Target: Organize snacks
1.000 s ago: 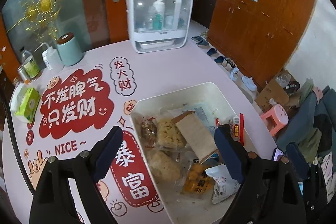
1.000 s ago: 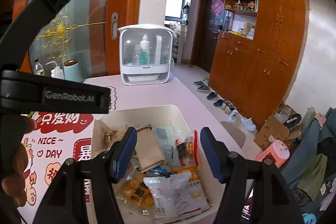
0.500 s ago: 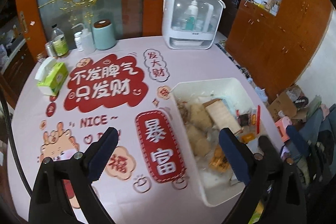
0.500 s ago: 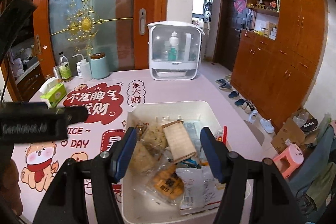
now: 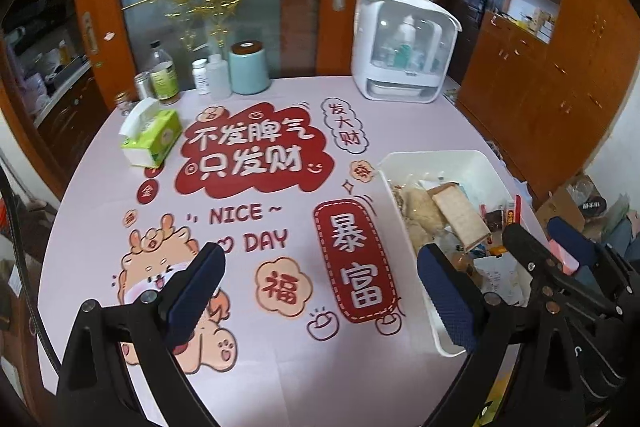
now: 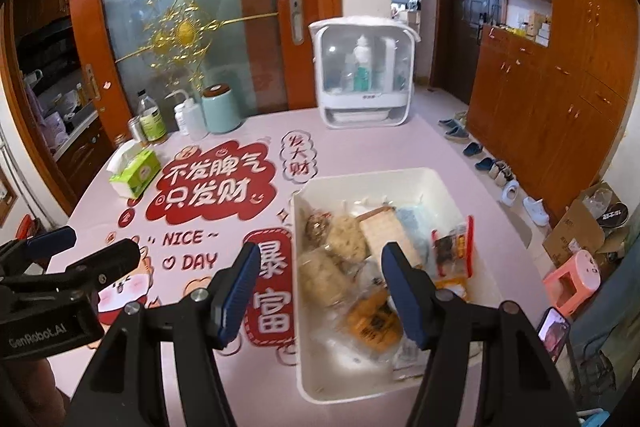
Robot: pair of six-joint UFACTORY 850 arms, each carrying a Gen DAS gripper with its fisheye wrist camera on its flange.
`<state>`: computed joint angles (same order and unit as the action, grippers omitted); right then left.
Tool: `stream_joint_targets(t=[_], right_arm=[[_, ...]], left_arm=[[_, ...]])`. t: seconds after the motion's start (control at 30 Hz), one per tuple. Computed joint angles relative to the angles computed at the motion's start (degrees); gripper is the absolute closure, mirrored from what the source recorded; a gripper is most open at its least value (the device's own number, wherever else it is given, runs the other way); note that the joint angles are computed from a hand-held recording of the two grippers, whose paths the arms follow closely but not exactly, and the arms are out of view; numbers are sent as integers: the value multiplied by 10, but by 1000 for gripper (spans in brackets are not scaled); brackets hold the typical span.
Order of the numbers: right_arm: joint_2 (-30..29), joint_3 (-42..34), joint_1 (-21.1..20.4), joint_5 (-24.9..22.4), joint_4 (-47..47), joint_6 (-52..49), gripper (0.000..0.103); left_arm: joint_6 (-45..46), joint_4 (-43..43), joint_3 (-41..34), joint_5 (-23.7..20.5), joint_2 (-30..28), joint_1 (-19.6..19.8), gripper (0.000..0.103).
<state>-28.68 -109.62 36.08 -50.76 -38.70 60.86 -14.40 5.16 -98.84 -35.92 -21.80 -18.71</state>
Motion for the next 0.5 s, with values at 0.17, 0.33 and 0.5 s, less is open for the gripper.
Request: stream_joint_targets(t=[0.17, 0.33, 0.5], right_arm=[[-23, -42, 17, -30, 11, -19, 39], [-43, -77, 29, -52, 34, -44, 39], [-54, -97, 40, -64, 45, -60, 39]], left_arm=[[-27, 15, 30, -11, 23, 13, 6], [-51, 34, 56, -21, 43, 23, 6], [-62, 41, 83, -20, 64, 31, 6]])
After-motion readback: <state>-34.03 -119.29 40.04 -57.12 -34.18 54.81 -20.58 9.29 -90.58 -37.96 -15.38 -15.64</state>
